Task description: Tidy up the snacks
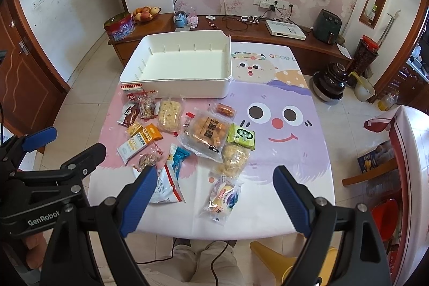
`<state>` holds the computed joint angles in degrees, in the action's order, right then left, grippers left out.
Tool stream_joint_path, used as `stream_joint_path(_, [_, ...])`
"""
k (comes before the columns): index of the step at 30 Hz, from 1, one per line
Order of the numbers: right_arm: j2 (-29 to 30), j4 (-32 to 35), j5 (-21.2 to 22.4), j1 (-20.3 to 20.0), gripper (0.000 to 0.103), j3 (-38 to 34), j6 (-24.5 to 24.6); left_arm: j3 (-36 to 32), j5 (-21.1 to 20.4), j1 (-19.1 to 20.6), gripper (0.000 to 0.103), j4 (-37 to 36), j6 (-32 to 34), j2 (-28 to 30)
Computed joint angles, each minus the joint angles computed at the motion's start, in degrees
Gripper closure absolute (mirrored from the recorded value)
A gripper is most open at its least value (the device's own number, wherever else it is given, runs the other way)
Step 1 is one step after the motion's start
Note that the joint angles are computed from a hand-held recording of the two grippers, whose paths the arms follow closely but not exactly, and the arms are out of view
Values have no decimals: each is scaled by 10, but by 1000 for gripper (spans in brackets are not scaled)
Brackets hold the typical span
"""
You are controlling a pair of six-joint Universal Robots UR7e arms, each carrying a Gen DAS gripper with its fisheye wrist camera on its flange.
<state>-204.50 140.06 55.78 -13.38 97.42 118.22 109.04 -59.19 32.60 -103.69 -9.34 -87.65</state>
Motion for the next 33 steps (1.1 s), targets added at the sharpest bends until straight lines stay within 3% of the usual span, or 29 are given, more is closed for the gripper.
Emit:
stream_joint_path(17, [-8,-10,11,8,14,14,13,27,-11,-9,5,13,-7,-26])
stream_joint_path(33, [-35,-1,38,2,14,52,46,-5,-33,15,5,43,38,16])
